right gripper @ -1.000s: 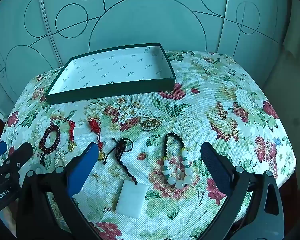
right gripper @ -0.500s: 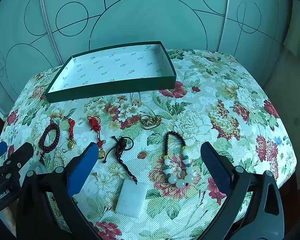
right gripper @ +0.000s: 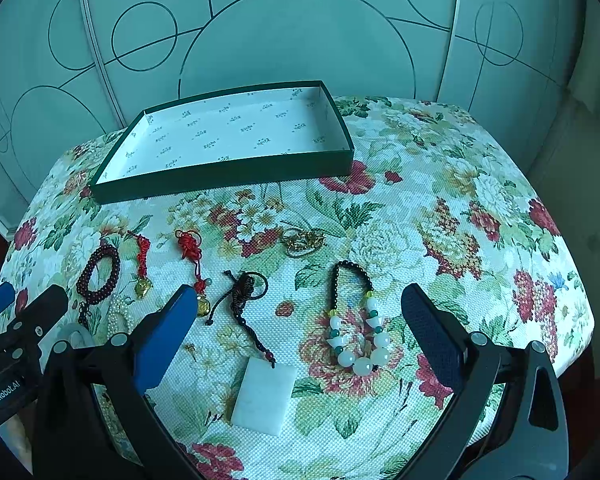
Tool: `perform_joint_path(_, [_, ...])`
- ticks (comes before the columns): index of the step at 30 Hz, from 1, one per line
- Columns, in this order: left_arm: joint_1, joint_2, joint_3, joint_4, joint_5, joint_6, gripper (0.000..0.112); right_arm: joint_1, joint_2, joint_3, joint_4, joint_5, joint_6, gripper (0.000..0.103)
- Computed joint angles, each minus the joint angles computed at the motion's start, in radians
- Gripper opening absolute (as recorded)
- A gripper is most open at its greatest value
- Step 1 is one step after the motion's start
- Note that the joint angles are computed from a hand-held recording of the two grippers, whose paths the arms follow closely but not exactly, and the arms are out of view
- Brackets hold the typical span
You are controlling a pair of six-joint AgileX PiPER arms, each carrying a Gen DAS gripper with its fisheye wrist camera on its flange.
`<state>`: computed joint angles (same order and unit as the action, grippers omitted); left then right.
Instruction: Organize jewelry
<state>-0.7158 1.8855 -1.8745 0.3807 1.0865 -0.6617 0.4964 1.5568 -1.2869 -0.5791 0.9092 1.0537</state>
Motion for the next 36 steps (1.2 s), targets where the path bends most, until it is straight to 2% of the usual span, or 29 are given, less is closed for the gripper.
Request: perform_joint_path(36, [-0.001, -0.002, 0.019, -0.005, -0.006, 0.005, 0.098, -0.003, 0.009, -0.008, 0.008, 0.000, -0.007, 0.101])
